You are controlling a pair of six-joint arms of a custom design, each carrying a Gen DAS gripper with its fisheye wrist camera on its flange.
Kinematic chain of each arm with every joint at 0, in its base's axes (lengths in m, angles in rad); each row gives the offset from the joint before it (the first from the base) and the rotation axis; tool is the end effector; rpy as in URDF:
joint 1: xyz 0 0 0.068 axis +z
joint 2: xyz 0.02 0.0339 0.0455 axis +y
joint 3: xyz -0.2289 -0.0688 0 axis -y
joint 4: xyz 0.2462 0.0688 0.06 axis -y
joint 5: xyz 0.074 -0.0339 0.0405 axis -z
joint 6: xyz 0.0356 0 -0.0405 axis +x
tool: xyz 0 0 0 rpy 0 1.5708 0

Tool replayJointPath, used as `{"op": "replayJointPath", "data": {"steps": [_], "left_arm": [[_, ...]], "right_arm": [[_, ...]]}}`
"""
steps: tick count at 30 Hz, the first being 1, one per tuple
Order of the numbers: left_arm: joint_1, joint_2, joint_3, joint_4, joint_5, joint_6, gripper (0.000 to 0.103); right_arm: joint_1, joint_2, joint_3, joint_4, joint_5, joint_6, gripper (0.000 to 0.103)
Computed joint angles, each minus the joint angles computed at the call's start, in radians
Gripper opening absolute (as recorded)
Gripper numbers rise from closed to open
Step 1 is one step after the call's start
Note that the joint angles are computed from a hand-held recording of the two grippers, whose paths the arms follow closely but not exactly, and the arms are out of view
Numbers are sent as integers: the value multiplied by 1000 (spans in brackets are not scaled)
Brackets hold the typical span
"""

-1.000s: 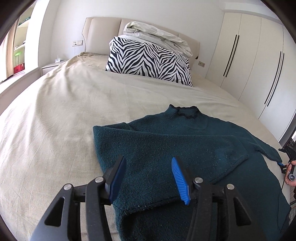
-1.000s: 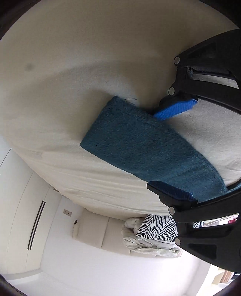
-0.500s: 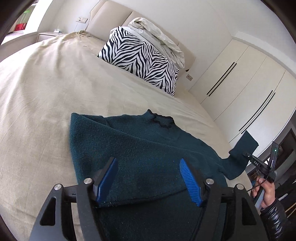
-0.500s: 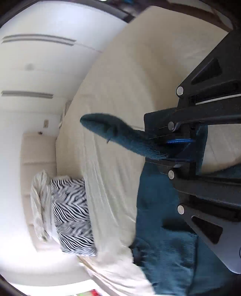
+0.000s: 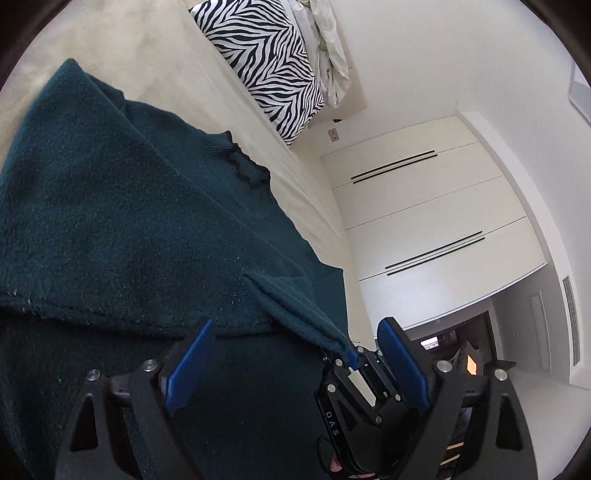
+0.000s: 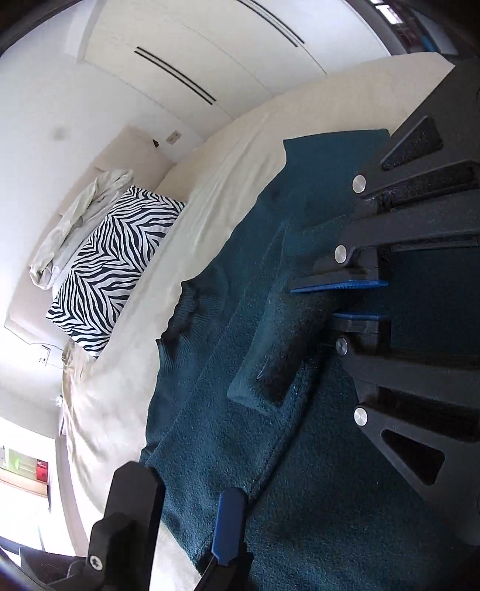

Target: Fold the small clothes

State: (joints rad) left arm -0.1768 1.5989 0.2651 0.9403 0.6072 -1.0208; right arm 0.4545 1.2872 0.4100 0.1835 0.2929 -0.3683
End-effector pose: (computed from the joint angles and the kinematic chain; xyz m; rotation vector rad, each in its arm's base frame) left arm 0.2306 -0.0618 0.0775 -0.4615 2.1050 -1.3396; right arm 0.2225 0.0973 0.1132 -0.7535 2.1146 -0.2848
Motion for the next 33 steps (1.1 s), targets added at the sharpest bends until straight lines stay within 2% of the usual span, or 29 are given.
{"op": "replayJointPath", "data": {"steps": [4, 5, 7, 9, 10, 12, 15, 16, 19, 20, 21, 23, 24, 26, 28, 29, 30, 32, 33], "left_arm": [[-5, 121, 24, 116, 34, -73, 92], [-8, 122, 25, 117, 34, -70, 92], [-15, 136, 22, 143, 34, -73, 82], [-8, 170, 49, 145, 78, -80, 56], [-11, 169, 55, 132, 85, -75, 50], [-17, 138, 57, 75, 75, -46, 28], [14, 92, 45, 33, 75, -25, 10], [31, 60, 39, 0, 72, -5, 10], [84, -65, 26, -144, 40, 93, 9], [94, -123, 24, -211, 9, 139, 9], [105, -169, 21, -256, -18, 177, 0], [140, -207, 23, -288, -23, 201, 0], [153, -200, 26, -283, -17, 200, 0], [160, -168, 34, -276, -13, 198, 0], [144, -173, 50, -362, -44, 219, 0], [134, -185, 61, -419, -61, 239, 12], [127, -202, 73, -483, -71, 262, 37], [85, -230, 86, -566, -126, 277, 69], [59, -247, 90, -602, -153, 294, 70]], "right_arm": [[12, -57, -11, -43, -22, 34, 8], [21, -67, -11, -54, -22, 48, 8], [40, -72, -9, -66, -20, 61, 8], [65, -77, -10, -80, -10, 78, 8], [72, -44, 10, -72, -12, 87, 8], [87, -47, 15, -90, -24, 107, 9], [74, -44, 33, -144, -79, 115, 13], [50, -51, 37, -169, -129, 121, 15], [-119, -138, 25, -274, -384, 164, 32], [-201, -154, 27, -307, -481, 183, 55], [-298, -157, 31, -329, -582, 206, 74], [-505, -97, 68, -363, -790, 259, 75], [-580, -33, 105, -385, -851, 281, 75], [-647, 48, 144, -385, -873, 300, 75], [-673, 71, 153, -388, -895, 287, 75], [-682, 79, 158, -394, -911, 287, 75], [-687, 85, 160, -401, -921, 286, 75], [-694, 90, 153, -396, -925, 280, 75], [-696, 92, 149, -392, -925, 278, 75]]}}
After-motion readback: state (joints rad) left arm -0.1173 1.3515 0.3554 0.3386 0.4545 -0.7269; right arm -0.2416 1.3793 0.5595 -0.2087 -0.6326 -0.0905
